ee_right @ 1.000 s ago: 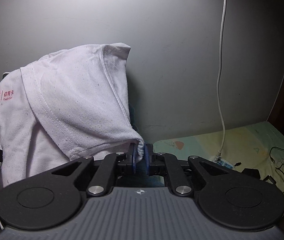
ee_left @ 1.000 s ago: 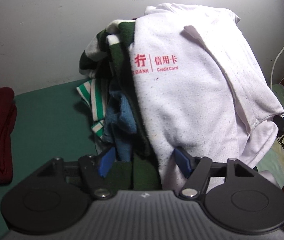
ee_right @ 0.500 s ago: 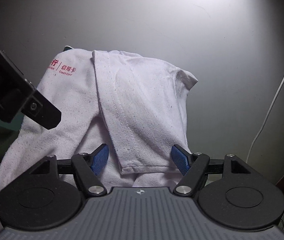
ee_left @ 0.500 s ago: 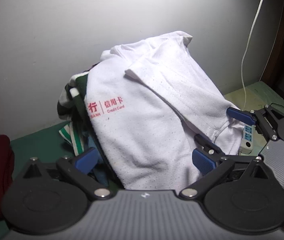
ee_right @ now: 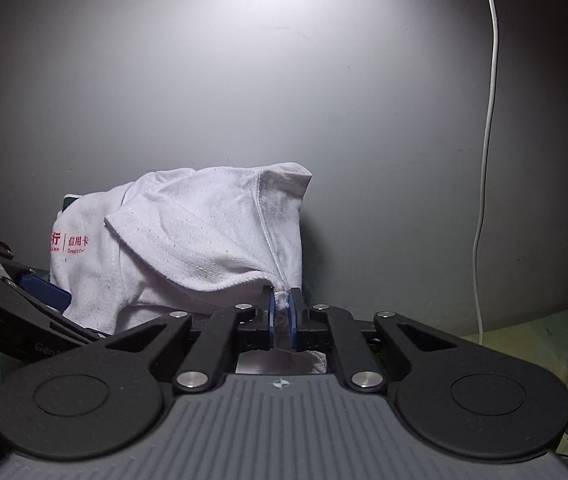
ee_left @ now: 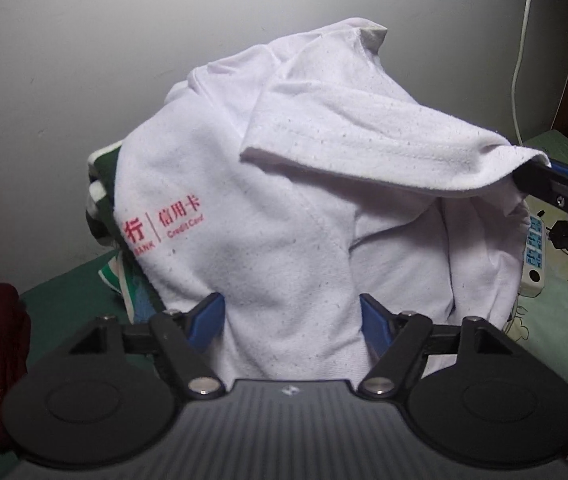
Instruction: Fold clothes
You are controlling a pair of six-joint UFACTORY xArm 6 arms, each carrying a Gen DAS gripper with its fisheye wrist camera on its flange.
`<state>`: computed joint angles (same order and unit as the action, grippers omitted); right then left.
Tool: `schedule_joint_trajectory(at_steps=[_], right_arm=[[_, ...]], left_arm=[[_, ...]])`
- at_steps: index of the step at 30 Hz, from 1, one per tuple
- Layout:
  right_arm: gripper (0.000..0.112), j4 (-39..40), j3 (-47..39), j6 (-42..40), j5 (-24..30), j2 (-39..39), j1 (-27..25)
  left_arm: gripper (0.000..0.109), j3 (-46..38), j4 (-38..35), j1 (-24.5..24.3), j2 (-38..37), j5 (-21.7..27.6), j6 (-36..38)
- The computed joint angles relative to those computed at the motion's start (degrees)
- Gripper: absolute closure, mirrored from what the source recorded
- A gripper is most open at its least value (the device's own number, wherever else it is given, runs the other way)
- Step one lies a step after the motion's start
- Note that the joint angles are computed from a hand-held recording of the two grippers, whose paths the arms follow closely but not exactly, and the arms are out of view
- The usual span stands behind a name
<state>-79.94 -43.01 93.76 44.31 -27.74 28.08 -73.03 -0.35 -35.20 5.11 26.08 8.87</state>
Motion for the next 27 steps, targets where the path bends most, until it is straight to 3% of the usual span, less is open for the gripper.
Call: schedule_joint_trajectory(at_steps=[5, 7, 13, 20, 27], right_arm=[[0.106, 0.54, 1.60, 0.92, 1.29, -1.57, 1.53], [0.106, 0.75, 1.83, 1.65, 1.36, -1.88, 1.78], [0.106, 0.07, 1.39, 2.63, 1.14, -2.29, 2.33], [0.106, -0.49, 1.08, 0.39, 3.71, -3.95, 5.23], [0.107, -0.71, 1.28, -0.64, 8.24, -7.87, 10.96]], left_arm=[[0.076, 1.03, -6.79, 1.18, -1.24, -1.04, 4.94], [0.081, 1.75, -10.82, 2.02, -2.31, -0.62, 8.24], [0.100, 4.18, -13.11, 2.87, -5.35, -1.50, 9.42], [0.103, 10.57, -4.17, 3.55, -11.58, -7.97, 2.19], [0.103, 14.04, -1.97, 7.14, -18.70, -8.00, -1.10]])
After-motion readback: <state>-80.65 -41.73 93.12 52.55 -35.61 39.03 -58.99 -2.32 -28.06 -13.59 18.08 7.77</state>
